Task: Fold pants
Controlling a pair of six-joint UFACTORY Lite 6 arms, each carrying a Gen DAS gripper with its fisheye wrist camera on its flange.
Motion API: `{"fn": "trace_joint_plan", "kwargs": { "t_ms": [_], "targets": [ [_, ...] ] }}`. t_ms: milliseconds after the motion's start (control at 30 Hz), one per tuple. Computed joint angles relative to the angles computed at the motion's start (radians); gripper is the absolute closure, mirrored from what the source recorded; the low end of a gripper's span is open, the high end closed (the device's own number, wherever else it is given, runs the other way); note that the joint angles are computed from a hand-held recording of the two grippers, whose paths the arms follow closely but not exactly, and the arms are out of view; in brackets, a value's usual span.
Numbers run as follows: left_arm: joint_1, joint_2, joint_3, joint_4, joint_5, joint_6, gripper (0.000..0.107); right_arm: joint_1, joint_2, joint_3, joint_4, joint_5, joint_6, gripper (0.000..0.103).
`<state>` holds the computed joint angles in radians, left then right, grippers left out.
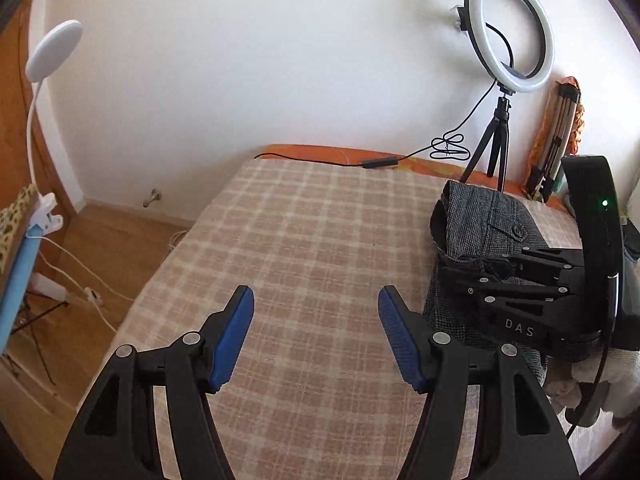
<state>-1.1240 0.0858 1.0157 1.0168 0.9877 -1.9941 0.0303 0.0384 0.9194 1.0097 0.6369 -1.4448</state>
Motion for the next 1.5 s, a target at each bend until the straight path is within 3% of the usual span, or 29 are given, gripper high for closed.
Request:
{"fn": "trace_joint_plan", "kwargs": {
  "t_ms": [67, 200, 333, 600, 700, 800, 900, 1033, 1367, 1500],
  "targets": [
    [-0.005, -0.007, 0.005, -0.008, 0.004, 0.004, 0.042, -0.056, -0.036, 0.003, 0.026, 0.082, -0.039, 0.059],
    [-0.01, -0.027, 0.01, -0.025, -0.024, 0.001, 0.042, -0.205, -0.066, 0.052, 0.04, 0.277, -0.053, 0.035],
    [-0.001, -0.013, 0.049, -0.047, -0.098, 0.026, 0.038, -0.367, -0.02, 0.134, 0.027, 0.418, -0.027, 0.032],
    [0.059, 0.152, 0.23, -0.105, -0.287, 0.066, 0.035, -0.552, 0.117, 0.261, -0.044, 0.379, -0.043, 0.022],
    [0.107, 0.21, 0.27, -0.158, -0.405, 0.05, 0.034, -0.595, 0.236, 0.378, -0.075, 0.395, 0.004, 0.018],
    [0.148, 0.247, 0.276, -0.185, -0.518, -0.021, 0.034, -0.623, 0.375, 0.523, -0.116, 0.444, 0.089, 0.018],
    [0.165, 0.28, 0.279, -0.16, -0.552, -0.128, 0.034, -0.634, 0.497, 0.658, -0.138, 0.494, 0.164, 0.017],
    [0.201, 0.304, 0.232, -0.048, -0.661, -0.359, 0.034, -0.627, 0.652, 0.834, -0.165, 0.567, 0.268, 0.017],
    [0.217, 0.373, 0.214, 0.189, -0.685, -0.693, 0.033, -0.577, 0.908, 1.114, -0.193, 0.612, 0.409, 0.017],
    [0.21, 0.392, 0.205, 0.304, -0.676, -0.826, 0.033, -0.56, 1.069, 1.313, -0.182, 0.668, 0.503, 0.017]
  ]
}}
